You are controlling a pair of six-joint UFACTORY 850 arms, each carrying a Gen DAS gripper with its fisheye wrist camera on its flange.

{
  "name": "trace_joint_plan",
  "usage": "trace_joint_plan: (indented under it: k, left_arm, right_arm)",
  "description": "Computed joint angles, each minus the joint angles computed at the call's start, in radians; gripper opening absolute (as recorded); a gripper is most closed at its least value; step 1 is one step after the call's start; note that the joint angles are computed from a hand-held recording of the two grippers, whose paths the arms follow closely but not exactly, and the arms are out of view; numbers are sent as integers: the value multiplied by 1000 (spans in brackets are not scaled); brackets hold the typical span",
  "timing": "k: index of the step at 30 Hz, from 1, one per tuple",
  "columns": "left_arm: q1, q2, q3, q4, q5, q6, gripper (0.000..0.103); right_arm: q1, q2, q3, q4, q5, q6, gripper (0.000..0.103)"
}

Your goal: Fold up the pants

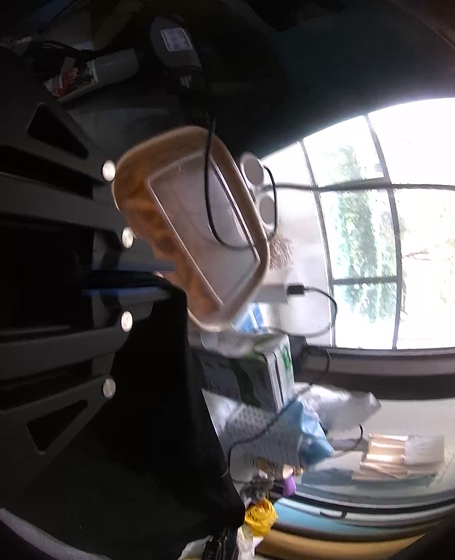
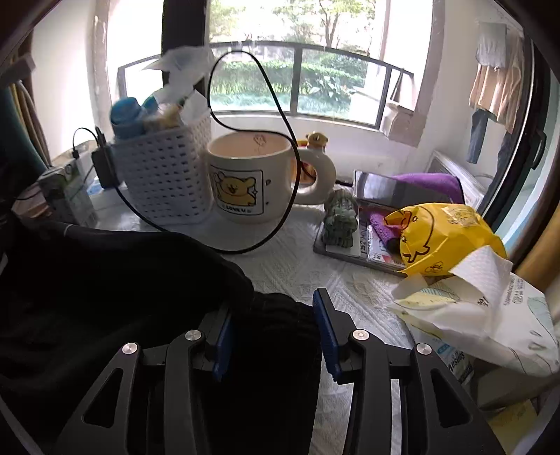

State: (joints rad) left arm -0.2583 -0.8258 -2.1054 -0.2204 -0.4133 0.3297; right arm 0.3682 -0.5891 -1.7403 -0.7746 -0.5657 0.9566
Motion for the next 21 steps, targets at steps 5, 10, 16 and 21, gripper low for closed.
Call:
trace_joint_plan:
  k: [5, 10, 16, 21]
  left_arm:
    - [8, 73, 99, 26, 89, -15, 67]
    - [15, 173, 226, -39, 120, 64, 68]
    - [30, 294, 411, -208, 82, 207, 71]
    - [59, 364, 546, -327, 34, 241, 73]
  right_arm:
    - [5, -1, -17, -72, -56, 61, 81]
    - [32, 68, 49, -214, -77, 203, 81]
    - [66, 178, 164, -294, -86, 330, 82]
    - [112, 234, 257, -227, -58, 287, 82]
